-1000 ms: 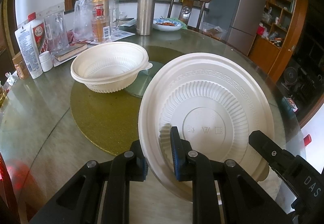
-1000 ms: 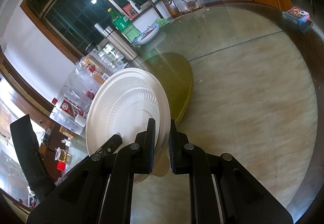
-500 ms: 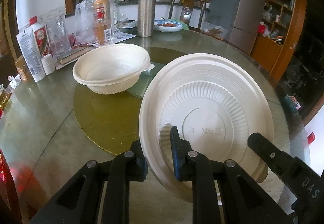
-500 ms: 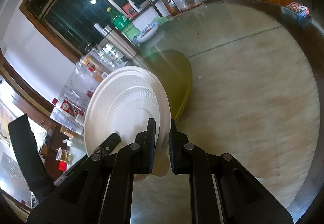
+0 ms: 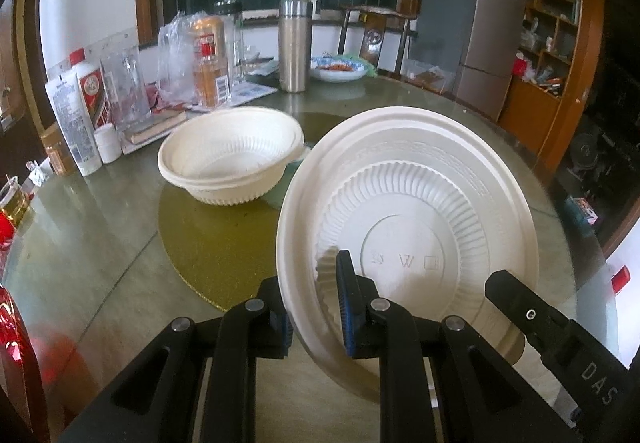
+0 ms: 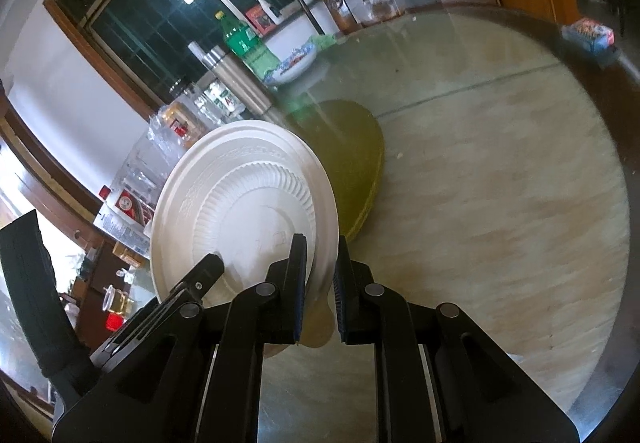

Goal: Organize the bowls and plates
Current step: 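Lift the beige bowl with both grippers and hold it upright, then carry the beige bowl with both grippers toward the plate stack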

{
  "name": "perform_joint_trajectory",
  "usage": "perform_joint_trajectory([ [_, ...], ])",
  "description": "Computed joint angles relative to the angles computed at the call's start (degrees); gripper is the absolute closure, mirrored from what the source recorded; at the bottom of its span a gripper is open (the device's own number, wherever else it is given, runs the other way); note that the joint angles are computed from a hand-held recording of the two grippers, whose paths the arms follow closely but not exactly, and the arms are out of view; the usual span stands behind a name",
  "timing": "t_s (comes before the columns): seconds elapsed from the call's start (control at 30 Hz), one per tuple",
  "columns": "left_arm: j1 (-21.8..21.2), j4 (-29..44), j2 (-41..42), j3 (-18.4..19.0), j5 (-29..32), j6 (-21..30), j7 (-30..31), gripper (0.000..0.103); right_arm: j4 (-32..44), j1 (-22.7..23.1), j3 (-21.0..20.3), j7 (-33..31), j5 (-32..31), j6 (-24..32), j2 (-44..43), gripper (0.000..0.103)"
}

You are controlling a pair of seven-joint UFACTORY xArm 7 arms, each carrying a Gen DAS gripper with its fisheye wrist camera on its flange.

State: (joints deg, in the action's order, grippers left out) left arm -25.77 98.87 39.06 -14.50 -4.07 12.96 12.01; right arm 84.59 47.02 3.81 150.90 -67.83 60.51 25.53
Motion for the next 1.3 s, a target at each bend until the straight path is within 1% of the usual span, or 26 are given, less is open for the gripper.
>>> perform_joint_trajectory([
  [0.07, 1.4, -1.4, -0.4, -2.0, -0.8, -2.8, 1.6, 0.086, 1.1, 1.0, -0.1, -0.7, -0.5, 2.6, 0.4, 0.091],
  [0.2, 2.4, -2.6, -0.6, -3.5, -1.3, -5.3, 2.8, 0.086, 2.8, 1.9, -0.1, -2.0, -0.6, 5.5, 1.2, 0.091],
  [0.43, 2.1, -2.0, -0.2, -3.1, -1.4, -5.1, 2.8, 0.086, 4.0, 2.4, -0.3, -3.5, 0.4, 6.9, 1.9, 0.091],
  [0.6, 1.3, -1.7, -0.4, -2.0, -1.2, -4.7, 1.7, 0.086, 4.4, 2.3, -0.4, -4.1, 0.8, 6.0, 2.2, 0.090],
  [0.7, 2.3, -2.7, -0.8, -3.3, -1.5, -6.0, 2.4, 0.086, 4.1, 3.0, -0.7, -3.9, 0.0, 7.3, 1.8, 0.090],
  [0.87, 1.9, -4.1, -1.5, -2.9, -0.9, -8.0, 1.7, 0.085, 3.7, 3.1, -0.4, -3.5, -0.5, 7.8, 1.4, 0.090],
  [1.0, -0.2, -4.6, -2.1, -0.1, 0.4, -10.2, -0.9, 0.085, 4.7, 3.2, -0.3, -4.6, -0.7, 8.3, 2.0, 0.090],
  [1.1, -1.1, -4.5, -2.7, 1.5, 1.4, -9.9, -2.9, 0.085, 4.8, 3.5, -0.4, -5.0, -1.5, 8.3, 1.9, 0.090],
  [1.17, -2.2, -4.9, -3.4, 3.4, 2.3, -9.4, -4.7, 0.085, 4.6, 3.3, -0.5, -5.0, -2.4, 7.2, 1.8, 0.090],
  [1.2, -3.3, -5.5, -4.0, 5.3, 3.1, -9.6, -5.9, 0.085, 4.5, 3.2, -0.5, -5.0, -3.0, 6.3, 1.7, 0.090],
  [1.23, -3.9, -6.3, -4.5, 6.3, 3.8, -9.9, -6.8, 0.085, 4.2, 2.9, -0.5, -5.0, -3.5, 5.4, 1.6, 0.090],
  [1.3, -4.2, -7.3, -5.3, 7.5, 5.0, -9.3, -8.2, 0.085, 4.4, 2.6, -0.5, -5.5, -4.2, 3.7, 1.8, 0.090],
])
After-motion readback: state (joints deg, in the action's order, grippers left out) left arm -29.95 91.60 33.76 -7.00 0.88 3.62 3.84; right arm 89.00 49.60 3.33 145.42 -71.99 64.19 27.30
